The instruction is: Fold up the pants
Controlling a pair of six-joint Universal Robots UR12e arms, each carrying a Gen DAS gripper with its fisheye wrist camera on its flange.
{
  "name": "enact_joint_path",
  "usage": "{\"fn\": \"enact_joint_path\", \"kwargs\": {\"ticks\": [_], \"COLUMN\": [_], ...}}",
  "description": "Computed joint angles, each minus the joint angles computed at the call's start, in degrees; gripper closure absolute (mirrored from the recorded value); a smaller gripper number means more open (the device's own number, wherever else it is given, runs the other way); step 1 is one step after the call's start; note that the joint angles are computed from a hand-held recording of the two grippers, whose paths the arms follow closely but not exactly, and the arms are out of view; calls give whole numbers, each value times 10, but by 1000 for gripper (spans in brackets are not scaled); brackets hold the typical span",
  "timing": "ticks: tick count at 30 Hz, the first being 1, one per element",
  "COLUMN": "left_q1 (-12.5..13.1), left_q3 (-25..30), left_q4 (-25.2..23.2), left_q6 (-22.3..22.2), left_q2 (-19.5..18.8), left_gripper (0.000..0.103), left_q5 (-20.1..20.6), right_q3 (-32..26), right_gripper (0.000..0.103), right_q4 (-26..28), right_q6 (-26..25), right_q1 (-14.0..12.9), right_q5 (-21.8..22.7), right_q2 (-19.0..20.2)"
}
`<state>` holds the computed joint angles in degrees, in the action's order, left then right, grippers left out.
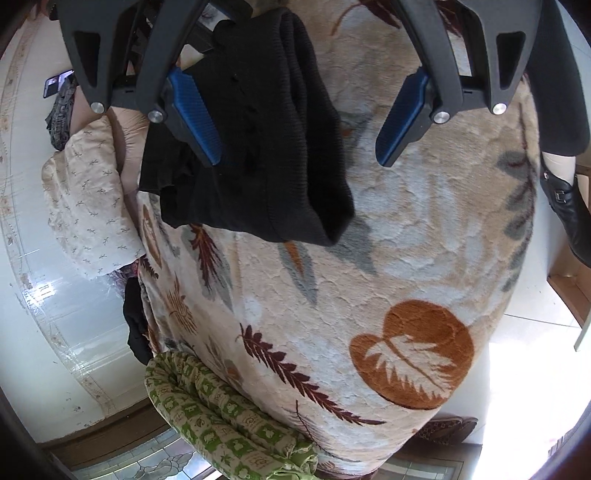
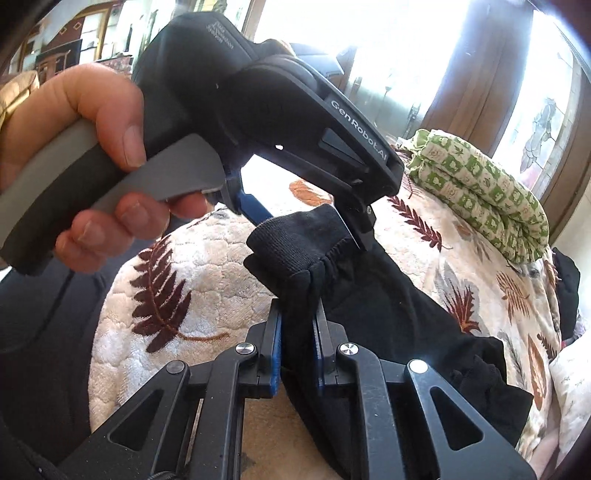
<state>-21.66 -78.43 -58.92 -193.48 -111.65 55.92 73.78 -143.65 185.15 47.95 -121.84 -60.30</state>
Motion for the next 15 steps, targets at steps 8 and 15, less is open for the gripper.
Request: {"fn": "enact_joint_path", "kwargs": {"ticks": [8, 15], "left_q1": [-11, -14], "left_q3": [4, -5], "left_q4": [4, 43], "left_q6": [-8, -23], "left_q2": [-2, 8], "left_gripper": [75, 83], "left_q5": [13, 24], "right_q3": [7, 17], "right_gripper": [91, 91], "right_q4": [-3, -11], "right_q6": [19, 58], "right_q1": [4, -1], "right_q5": [-2, 14], "right_q2": [-5, -17]}}
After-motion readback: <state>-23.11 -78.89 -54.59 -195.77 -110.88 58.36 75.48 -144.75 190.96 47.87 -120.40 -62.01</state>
